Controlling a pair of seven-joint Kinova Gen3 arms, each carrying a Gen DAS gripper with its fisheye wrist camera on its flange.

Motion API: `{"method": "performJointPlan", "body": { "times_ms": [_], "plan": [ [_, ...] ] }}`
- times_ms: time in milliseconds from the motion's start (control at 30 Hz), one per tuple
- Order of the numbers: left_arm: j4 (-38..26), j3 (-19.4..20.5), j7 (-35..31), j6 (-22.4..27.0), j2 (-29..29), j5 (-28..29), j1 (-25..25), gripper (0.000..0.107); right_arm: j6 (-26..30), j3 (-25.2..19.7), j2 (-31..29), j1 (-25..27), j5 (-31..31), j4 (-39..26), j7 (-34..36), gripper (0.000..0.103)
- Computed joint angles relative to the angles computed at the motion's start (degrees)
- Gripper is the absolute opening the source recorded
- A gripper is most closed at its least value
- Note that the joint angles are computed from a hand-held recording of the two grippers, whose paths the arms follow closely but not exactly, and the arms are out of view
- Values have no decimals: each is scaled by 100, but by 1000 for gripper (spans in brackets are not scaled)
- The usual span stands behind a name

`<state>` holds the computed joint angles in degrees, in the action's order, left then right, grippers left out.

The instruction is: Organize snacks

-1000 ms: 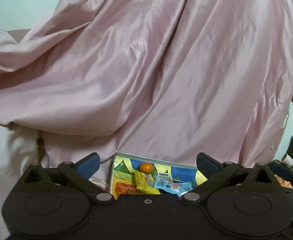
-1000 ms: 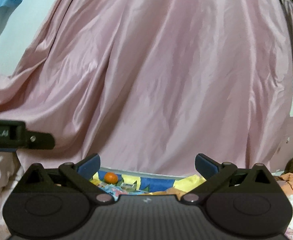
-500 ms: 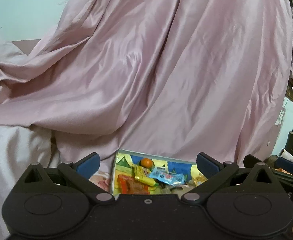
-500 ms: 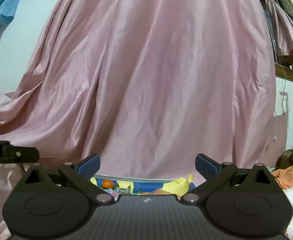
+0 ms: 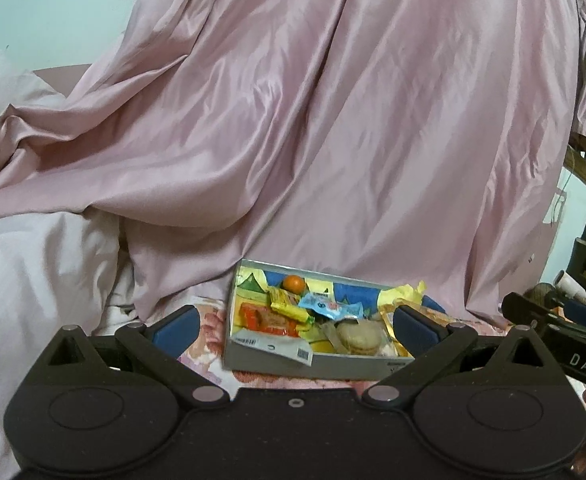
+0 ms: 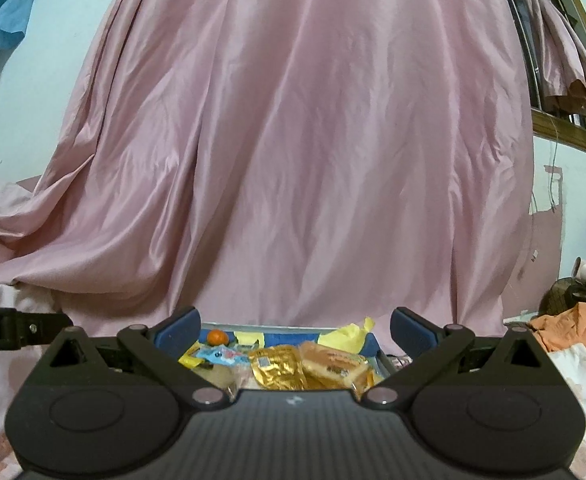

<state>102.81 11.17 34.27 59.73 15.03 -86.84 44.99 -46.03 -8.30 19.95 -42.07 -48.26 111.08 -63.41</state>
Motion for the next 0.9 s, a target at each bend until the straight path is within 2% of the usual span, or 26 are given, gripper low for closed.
{"method": "performJointPlan", "body": {
  "times_ms": [367, 900],
  "plan": [
    [94, 135, -440, 406, 43, 513, 324, 102, -72, -104, -343, -53, -185, 530, 62, 103],
    [299, 352, -277, 831, -70, 947, 831, 102, -108, -365, -815, -244, -716, 1238, 493, 103]
  ]
}}
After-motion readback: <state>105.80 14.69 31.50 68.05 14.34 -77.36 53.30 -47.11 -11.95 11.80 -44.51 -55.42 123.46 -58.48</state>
